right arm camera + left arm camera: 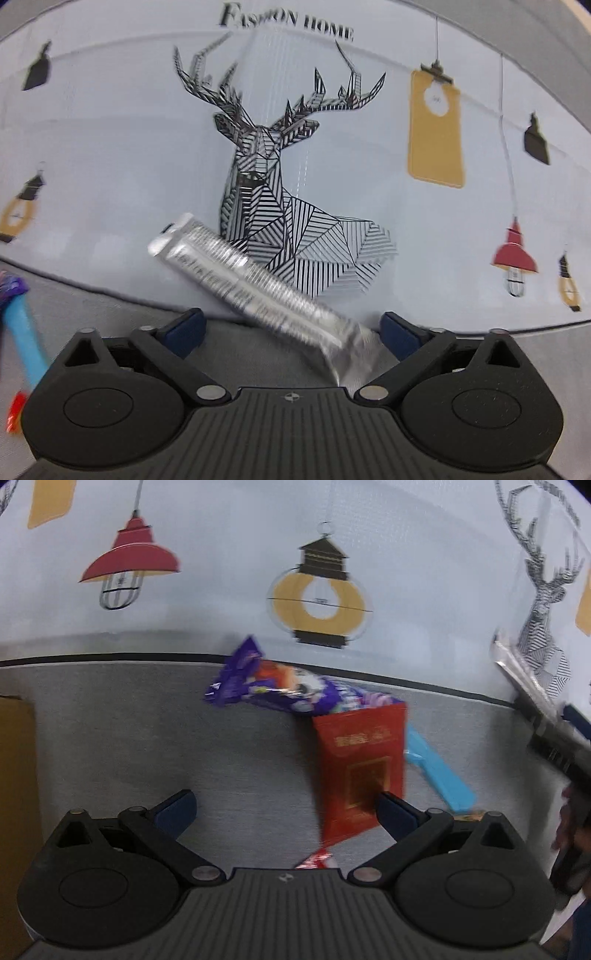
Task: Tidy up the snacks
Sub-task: 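Grasp the red lucky packet with the left tool while the right tool grasps the silver foil bar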
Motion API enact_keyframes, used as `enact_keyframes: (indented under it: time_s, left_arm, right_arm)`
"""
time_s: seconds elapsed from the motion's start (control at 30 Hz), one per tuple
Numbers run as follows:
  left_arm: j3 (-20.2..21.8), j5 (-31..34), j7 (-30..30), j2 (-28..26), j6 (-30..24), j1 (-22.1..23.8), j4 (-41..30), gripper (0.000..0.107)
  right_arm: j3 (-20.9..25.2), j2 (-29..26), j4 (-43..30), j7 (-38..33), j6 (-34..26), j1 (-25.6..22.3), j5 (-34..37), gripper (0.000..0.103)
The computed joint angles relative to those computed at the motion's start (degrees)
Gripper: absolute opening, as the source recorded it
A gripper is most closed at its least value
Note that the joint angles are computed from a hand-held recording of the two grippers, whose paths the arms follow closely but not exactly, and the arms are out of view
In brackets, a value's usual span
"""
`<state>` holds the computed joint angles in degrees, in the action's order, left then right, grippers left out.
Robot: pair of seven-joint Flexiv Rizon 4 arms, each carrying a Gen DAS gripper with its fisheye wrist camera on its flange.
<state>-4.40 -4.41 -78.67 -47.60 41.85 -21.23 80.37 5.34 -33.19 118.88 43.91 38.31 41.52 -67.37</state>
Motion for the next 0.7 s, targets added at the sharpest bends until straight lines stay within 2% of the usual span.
enact_keyframes:
  time_s: [0.1,0.17,0.3,0.43,0.6,0.67,0.7]
  left_arm:
    - [0.6,-0.2,-1.7,-0.6,-2.3,-0.2,-1.9,0.103]
    - [1.0,0.4,-3.0,-1.1,-4.5,-1.0,-3.5,0.103]
    - [-1.4,-1.4,-1.5,-1.2,-5.5,-0.5,-3.6,0.103]
    - [0.9,2.0,-3.7,-2.2,-5.3,-3.5,-5.4,0.103]
    - [1.8,2.5,-7.7,-3.2,-7.2,-4.0,-8.0,0.102]
    - [3.2,3.8,-10.8,-2.3,-5.8,-4.5,-7.3,0.079]
    - [3.6,4.7,-11.5,-1.8,-5.2,-4.6,-7.0,0.054]
  right_arm:
    - [-1.4,0.8,2.1,6.7,6.0,-2.6,-4.4,0.102]
    - [-1.3,0.6,1.9,6.3,5.5,-2.7,-4.6,0.102]
    - [-1.2,0.2,1.7,7.2,4.5,-2.5,-5.5,0.102]
    - [-0.7,0.0,1.6,8.0,3.4,-1.9,-5.4,0.102]
    - [-0.6,-0.4,1.6,8.8,2.6,-1.6,-5.9,0.102]
    - [-0.4,-0.2,1.4,8.2,2.9,-1.5,-6.3,0.093]
    - [-0.5,-0.3,1.0,7.6,3.5,-1.6,-7.1,0.071]
